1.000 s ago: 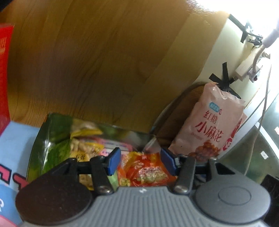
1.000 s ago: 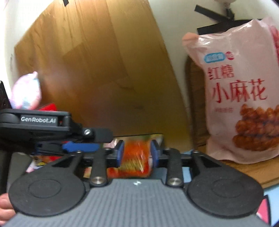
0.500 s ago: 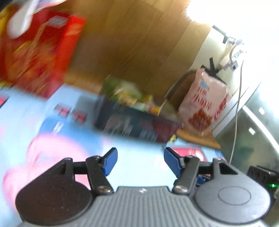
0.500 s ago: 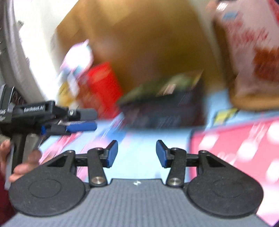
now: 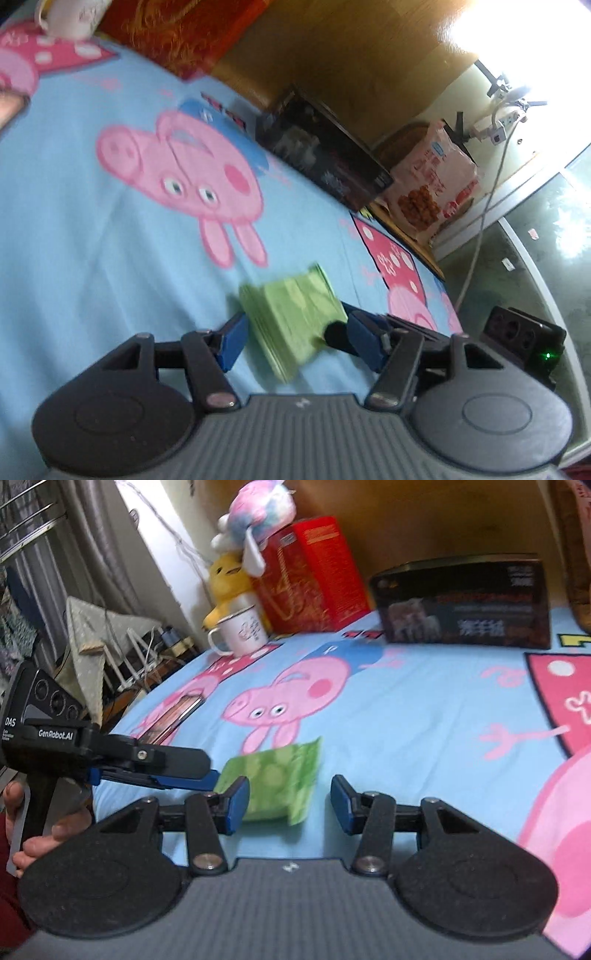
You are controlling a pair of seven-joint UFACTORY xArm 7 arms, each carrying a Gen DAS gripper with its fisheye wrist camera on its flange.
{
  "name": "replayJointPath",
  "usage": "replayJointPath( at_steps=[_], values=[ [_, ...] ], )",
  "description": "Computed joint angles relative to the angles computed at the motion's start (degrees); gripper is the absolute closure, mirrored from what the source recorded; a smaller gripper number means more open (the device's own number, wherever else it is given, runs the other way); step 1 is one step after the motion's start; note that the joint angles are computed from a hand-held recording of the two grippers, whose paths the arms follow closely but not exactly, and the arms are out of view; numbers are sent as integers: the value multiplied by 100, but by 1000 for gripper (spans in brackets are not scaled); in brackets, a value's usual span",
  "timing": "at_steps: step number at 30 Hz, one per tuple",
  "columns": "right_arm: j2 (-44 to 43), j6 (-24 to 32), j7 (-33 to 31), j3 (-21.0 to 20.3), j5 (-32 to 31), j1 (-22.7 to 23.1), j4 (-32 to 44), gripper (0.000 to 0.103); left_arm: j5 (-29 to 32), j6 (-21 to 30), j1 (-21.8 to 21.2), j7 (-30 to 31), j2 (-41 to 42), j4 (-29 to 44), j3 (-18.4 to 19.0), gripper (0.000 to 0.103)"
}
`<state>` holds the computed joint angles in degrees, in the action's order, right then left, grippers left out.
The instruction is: Organize snacks
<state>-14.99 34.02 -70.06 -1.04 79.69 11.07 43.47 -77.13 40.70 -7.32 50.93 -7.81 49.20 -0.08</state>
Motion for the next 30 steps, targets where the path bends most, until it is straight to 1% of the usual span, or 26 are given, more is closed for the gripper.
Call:
replayJointPath(
  at_steps=[1, 2, 4, 6, 9, 11, 14, 17, 19, 21, 22, 24, 27, 30],
  values=[
    [34, -2, 5, 27, -40, 15, 27, 61, -208, -107, -39, 206, -58, -94, -29, 44],
    [14, -84, -10, 77, -45, 42, 6, 65, -261, -197, -77, 317, -75, -115, -67, 44],
    [-49, -371, -75, 162, 25, 114, -47, 66, -359, -226, -124, 320, -44, -89, -91, 44],
    [-91, -505, -38, 144, 162, 147, -92, 70, -356, -241, -153, 333, 48, 4, -113, 45],
    [-171, -755, -24, 120, 396, 152, -199, 70, -297, -159, -186, 309, 255, 231, -165, 46],
    [-241, -957, -26, 128, 536, 145, -276, 70, -265, -220, -233, 380, 433, 425, -255, 46],
    [-249, -1241, -81, 147, 752, 133, -315, 68, -247, -400, -313, 531, 726, 738, -403, 46],
    [-256, -1300, -158, 135, 936, 97, -356, 68, -299, -652, -365, 761, 1036, 1082, -543, 46],
    [-269, -1359, -226, 175, 984, 78, -366, 68, -345, -803, -377, 879, 1168, 1196, -620, 46],
    [-281, -1447, -404, 230, 1054, 86, -377, 65, -504, -852, -362, 1084, 1172, 1180, -669, 46],
    [-280, -1480, -530, 254, 1117, 95, -376, 64, -593, -859, -354, 1236, 1151, 1142, -681, 46],
    [-260, -1495, -705, 286, 1193, 97, -355, 57, -817, -821, -330, 1537, 1101, 1052, -677, 45],
    [-209, -1533, -875, 335, 1288, 84, -313, 55, -965, -678, -291, 1600, 1093, 1025, -636, 45],
    [-203, -1495, -914, 343, 1300, 60, -306, 53, -1020, -546, -249, 1576, 1120, 1046, -606, 45]
  ],
)
